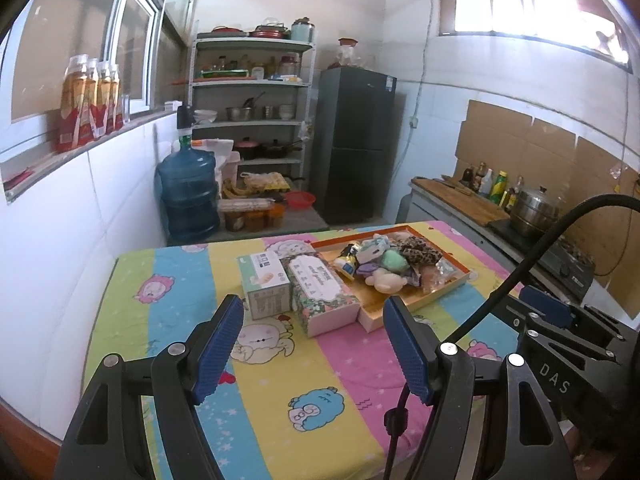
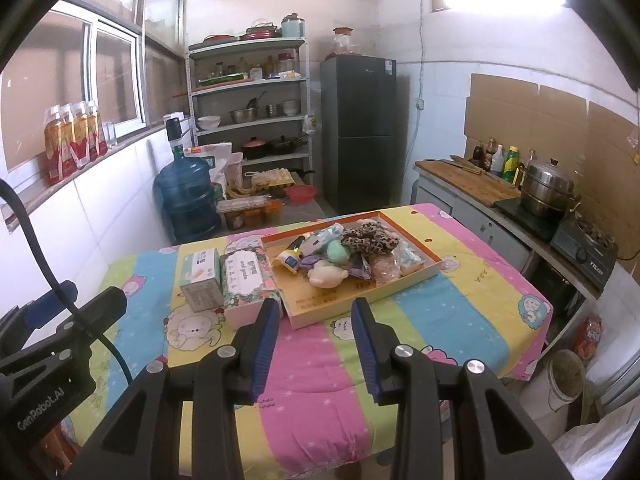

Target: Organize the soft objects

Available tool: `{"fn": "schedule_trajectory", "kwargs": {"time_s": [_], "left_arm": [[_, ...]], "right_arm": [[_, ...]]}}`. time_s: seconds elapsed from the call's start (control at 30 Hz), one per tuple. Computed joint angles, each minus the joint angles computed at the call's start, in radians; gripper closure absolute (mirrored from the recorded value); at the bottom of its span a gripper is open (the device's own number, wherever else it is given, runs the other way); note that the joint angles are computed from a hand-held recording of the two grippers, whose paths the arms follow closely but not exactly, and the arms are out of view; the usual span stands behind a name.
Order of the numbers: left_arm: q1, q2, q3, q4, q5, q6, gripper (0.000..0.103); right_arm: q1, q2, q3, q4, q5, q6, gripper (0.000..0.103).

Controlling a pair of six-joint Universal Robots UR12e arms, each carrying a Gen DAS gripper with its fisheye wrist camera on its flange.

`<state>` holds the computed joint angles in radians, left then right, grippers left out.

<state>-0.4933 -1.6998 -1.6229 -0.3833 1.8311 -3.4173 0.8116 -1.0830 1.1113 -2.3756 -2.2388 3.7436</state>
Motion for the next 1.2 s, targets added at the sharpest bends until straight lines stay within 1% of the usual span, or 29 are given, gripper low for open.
{"fn": "schedule_trajectory", "kwargs": {"time_s": [0.83, 1.2], "left_arm": [[0.006, 0.0, -0.005, -0.005, 0.007, -0.004, 0.029], [0.011, -0.001, -0.009, -0.003, -0.001, -0.003, 0.029]], "right_arm": [[-0.001, 0.008, -0.008, 0.014, 0.012, 0.01, 0.066], [-0.001, 0.008, -0.009, 0.014, 0.012, 0.01, 0.066]]}}
